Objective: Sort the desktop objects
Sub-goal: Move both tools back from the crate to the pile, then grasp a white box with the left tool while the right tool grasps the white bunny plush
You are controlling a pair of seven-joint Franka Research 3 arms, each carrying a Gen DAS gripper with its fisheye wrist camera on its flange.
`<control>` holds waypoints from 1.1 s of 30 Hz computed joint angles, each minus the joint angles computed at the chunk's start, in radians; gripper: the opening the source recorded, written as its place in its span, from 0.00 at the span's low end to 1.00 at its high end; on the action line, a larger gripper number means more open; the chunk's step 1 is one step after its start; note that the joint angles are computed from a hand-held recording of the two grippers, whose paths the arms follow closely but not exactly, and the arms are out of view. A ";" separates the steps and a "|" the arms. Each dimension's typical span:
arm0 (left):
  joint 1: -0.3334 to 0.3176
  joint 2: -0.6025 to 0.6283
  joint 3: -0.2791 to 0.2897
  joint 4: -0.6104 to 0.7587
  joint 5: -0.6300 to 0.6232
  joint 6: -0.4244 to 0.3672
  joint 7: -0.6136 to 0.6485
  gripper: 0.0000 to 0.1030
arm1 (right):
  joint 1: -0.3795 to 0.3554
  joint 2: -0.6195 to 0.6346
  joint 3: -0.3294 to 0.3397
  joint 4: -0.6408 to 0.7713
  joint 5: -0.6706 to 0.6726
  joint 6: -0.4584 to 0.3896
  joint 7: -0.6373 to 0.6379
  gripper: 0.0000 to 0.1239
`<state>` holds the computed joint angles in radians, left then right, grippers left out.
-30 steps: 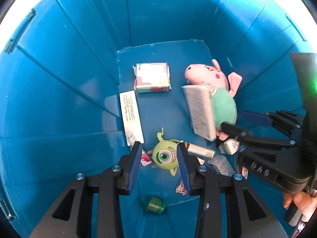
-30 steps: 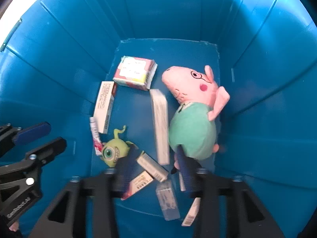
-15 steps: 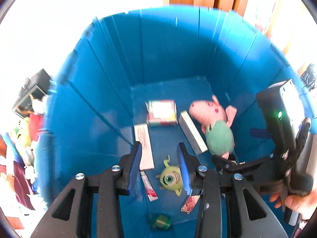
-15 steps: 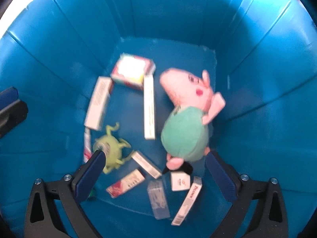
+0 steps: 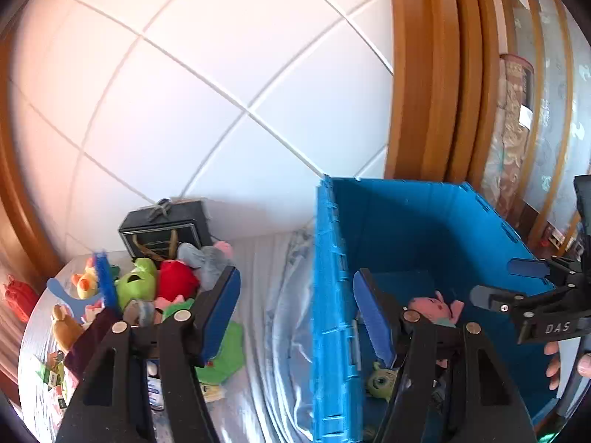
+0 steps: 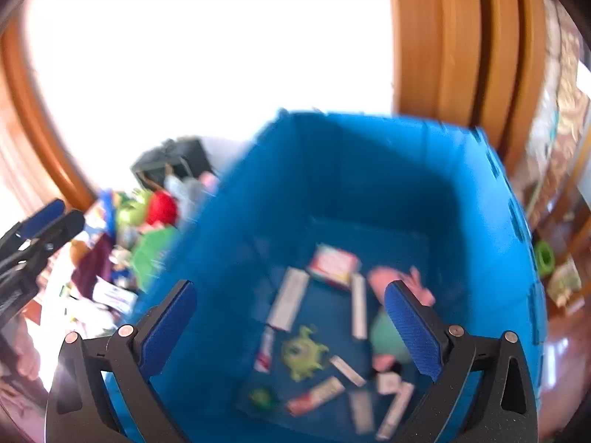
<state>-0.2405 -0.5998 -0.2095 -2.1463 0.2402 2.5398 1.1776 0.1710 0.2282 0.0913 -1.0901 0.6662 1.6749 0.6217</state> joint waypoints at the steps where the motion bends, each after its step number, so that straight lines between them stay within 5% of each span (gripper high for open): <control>1: 0.018 -0.045 0.012 -0.046 0.012 0.030 -0.015 0.61 | -0.006 -0.059 0.003 -0.084 0.036 0.034 -0.020 0.83; 9: 0.163 -0.288 0.160 -0.319 0.052 0.131 -0.017 0.61 | 0.067 -0.410 -0.046 -0.530 0.299 0.110 -0.144 0.83; 15: 0.315 -0.345 0.291 -0.434 0.061 0.044 0.070 0.61 | 0.193 -0.618 -0.053 -0.787 0.408 0.176 -0.210 0.83; 20: 0.463 -0.367 0.410 -0.525 0.058 0.016 0.189 0.61 | 0.294 -0.743 0.022 -0.989 0.409 0.323 -0.197 0.83; 27: 0.621 -0.282 0.546 -0.627 0.046 0.138 0.357 0.61 | 0.440 -0.878 0.150 -1.288 0.453 0.603 -0.235 0.83; 33: 0.606 -0.144 0.622 -0.624 -0.041 0.197 0.494 0.61 | 0.558 -0.879 0.258 -1.440 0.424 0.757 -0.202 0.83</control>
<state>0.3651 -0.7439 0.4130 -2.7699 0.1993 2.7366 1.6718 0.7288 -0.6505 0.3497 -2.5304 1.0902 2.4324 0.4197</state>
